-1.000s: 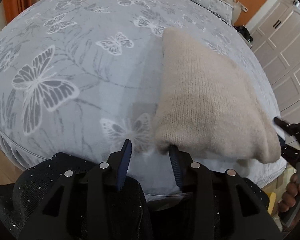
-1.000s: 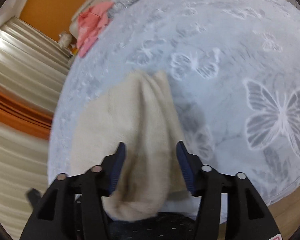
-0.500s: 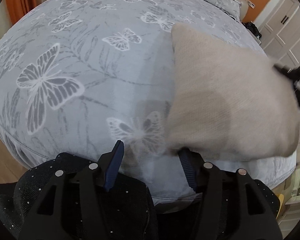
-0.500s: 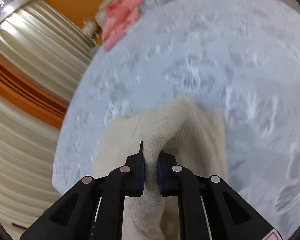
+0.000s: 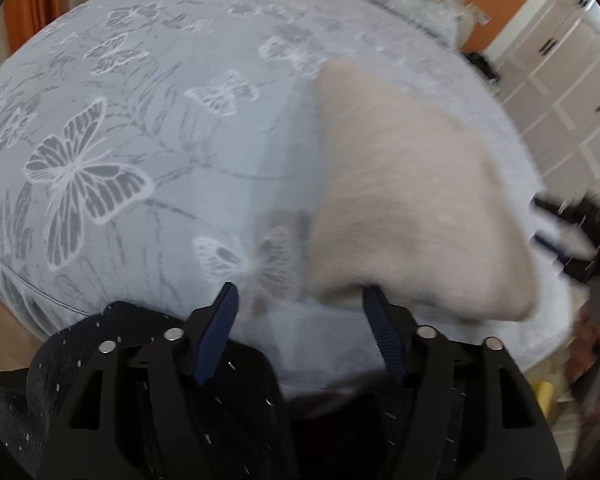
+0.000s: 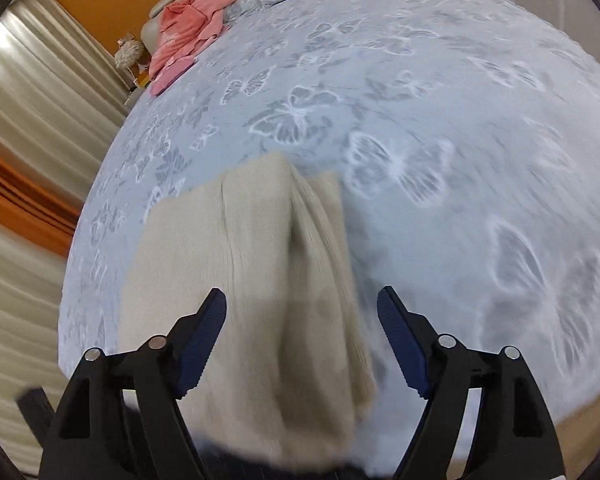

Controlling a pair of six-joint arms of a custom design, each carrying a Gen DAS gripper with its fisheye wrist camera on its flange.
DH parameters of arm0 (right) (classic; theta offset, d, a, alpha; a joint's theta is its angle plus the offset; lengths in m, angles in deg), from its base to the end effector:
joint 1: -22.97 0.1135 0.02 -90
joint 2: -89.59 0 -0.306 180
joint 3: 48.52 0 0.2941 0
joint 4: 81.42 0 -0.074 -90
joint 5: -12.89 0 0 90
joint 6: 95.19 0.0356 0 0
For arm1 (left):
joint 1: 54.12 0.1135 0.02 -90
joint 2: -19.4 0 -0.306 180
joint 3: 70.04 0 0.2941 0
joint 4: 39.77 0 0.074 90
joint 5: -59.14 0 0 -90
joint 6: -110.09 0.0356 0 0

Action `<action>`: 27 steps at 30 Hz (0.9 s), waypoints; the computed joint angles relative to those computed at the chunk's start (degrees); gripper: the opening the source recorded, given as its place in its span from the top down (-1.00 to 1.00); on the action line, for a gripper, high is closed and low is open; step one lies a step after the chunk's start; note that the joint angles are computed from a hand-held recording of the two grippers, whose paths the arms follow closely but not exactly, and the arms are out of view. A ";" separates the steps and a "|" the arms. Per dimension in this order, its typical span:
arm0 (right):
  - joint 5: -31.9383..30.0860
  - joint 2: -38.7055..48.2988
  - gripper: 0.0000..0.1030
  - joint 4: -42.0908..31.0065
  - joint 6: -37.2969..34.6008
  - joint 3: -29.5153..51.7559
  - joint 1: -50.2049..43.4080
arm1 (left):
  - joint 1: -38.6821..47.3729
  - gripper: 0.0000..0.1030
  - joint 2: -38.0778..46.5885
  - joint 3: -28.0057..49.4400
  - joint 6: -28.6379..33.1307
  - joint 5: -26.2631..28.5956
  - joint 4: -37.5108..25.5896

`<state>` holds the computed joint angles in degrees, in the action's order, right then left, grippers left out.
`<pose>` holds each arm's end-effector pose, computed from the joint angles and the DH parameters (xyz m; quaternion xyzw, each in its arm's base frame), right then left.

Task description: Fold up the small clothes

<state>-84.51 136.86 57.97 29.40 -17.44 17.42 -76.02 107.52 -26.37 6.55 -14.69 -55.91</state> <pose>0.1544 -0.0104 0.1648 0.3109 0.9046 0.1313 0.2605 0.2496 -0.1110 0.1191 0.1054 0.9525 -0.2061 0.1980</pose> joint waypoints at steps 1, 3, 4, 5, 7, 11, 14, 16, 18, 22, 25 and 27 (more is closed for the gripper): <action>0.56 -1.67 -0.56 -1.59 1.35 -0.54 1.09 | 0.89 -0.54 -2.01 -1.10 -0.12 2.16 0.19; 0.10 -7.30 -0.58 -7.16 2.73 -2.46 1.22 | 2.59 -0.64 -6.02 -2.87 -1.49 5.25 0.44; -0.97 -7.18 -0.58 -6.04 4.20 -3.97 1.44 | 3.49 -0.67 -7.53 -3.21 -1.91 7.34 0.46; -2.49 -8.26 -0.58 -5.99 5.04 -5.16 0.94 | 4.07 -0.69 -8.34 -3.12 -2.36 9.22 0.49; -6.24 -9.64 -0.58 -4.24 6.34 -7.65 -1.01 | 4.54 -0.75 -7.69 -1.83 -4.46 11.75 1.04; -12.39 -0.77 -0.66 7.76 7.90 -9.58 -3.72 | 4.46 -0.78 2.11 5.25 -9.67 14.82 0.93; -11.91 11.55 -0.68 15.63 6.62 -7.76 -3.46 | 2.53 -0.78 10.33 10.72 -11.84 13.60 1.81; -13.39 20.21 -0.69 21.12 5.32 -6.32 -4.32 | 1.57 -0.78 14.53 13.12 -12.45 13.64 2.47; -14.86 26.66 -0.79 25.75 5.08 -5.55 -4.51 | 1.00 -0.80 19.07 16.08 -12.90 13.44 1.03; -15.91 31.55 -0.90 31.35 7.13 -5.22 -3.71 | 2.96 -0.79 26.55 19.05 -18.20 20.50 2.70; -15.65 30.89 -0.22 31.78 7.57 -4.77 -1.46 | 3.71 -0.13 26.67 20.44 -16.77 24.43 1.82; -13.48 25.53 0.13 28.10 9.03 -4.02 0.89 | 4.21 0.14 24.99 21.28 -15.34 24.86 -0.20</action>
